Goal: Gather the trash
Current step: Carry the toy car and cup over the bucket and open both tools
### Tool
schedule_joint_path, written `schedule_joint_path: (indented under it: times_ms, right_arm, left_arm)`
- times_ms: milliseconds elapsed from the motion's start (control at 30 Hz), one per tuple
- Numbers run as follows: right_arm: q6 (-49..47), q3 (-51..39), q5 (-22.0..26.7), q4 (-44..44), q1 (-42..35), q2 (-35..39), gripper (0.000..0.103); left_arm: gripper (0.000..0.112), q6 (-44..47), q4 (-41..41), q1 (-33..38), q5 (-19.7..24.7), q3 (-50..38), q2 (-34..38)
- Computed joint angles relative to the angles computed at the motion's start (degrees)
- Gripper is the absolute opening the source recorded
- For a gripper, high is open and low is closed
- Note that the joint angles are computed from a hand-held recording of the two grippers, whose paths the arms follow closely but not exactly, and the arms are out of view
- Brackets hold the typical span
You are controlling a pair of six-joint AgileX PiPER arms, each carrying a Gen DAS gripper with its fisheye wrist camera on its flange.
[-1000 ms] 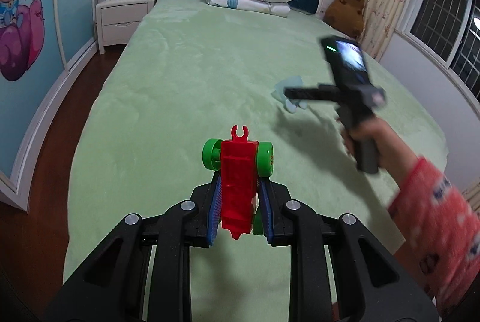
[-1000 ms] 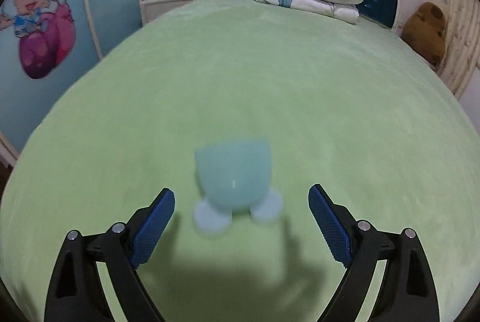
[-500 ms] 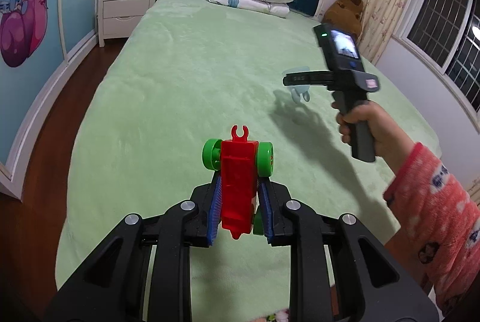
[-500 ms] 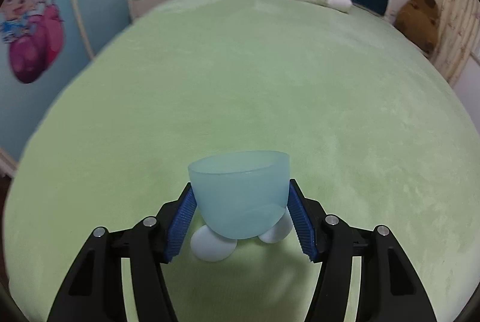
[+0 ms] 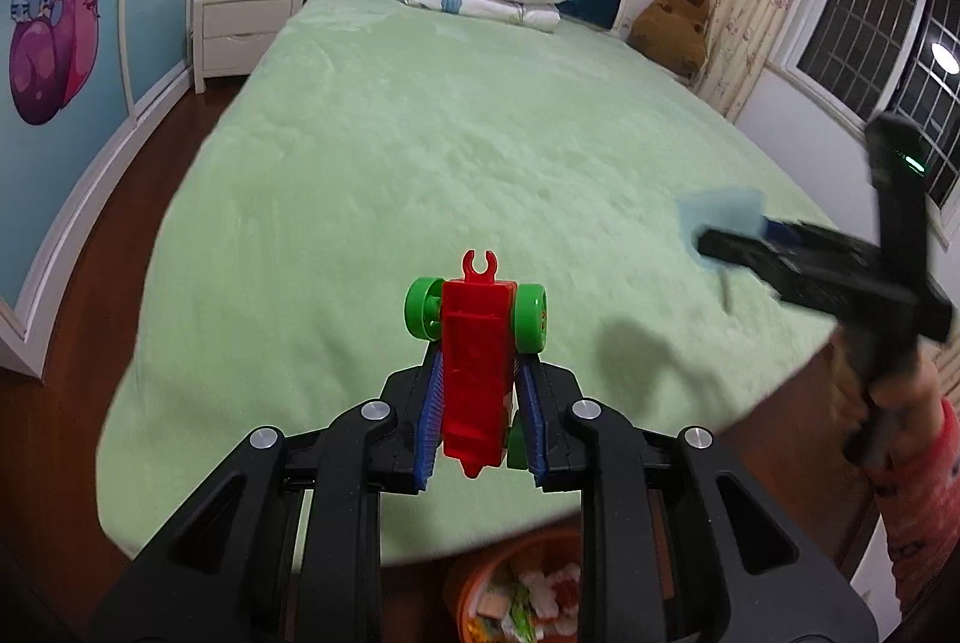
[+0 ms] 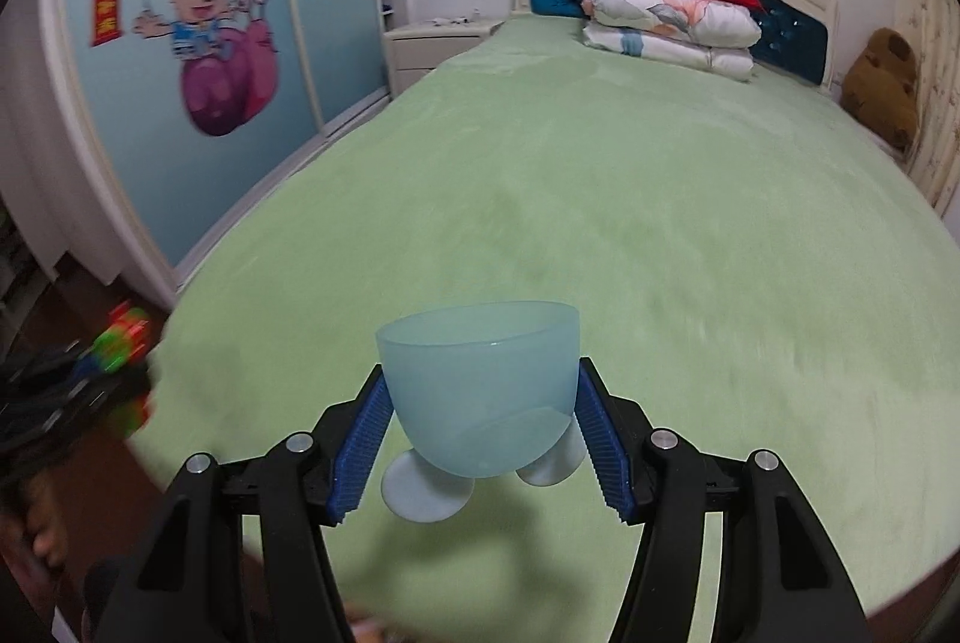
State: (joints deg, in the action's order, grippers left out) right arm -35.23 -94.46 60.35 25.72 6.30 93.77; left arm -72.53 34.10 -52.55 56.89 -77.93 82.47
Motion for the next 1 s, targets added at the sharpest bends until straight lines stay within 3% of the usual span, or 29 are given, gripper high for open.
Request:
schedule_joint_path:
  times_ms: [167,267,433,633,1000]
  right_arm:
    - [-10.0,19.0,2.5,6.7,-7.6,-14.7,0.06]
    - [-15.5,28.9,6.5,9.3,-13.3,-22.2,0.06]
    - [-22.2,42.0,9.3,9.9,-19.8,-29.6,0.06]
    - [-24.2,54.4,7.6,6.3,-23.5,-31.4,0.06]
    - [-17.6,66.0,-5.6,-0.7,-17.9,-24.1,0.06]
  left_arm:
    - [0.022,-9.2,2.5,-8.9,2.6,3.6,-0.1]
    - [0.022,-14.1,3.2,-13.6,3.8,5.5,0.7]
    - [0.022,-21.9,1.2,-19.0,-0.1,10.6,2.5]
    - [0.022,-24.7,-4.1,-22.0,-7.6,13.6,8.2]
    - [0.022,-15.9,-19.2,-18.9,-21.3,14.2,20.6]
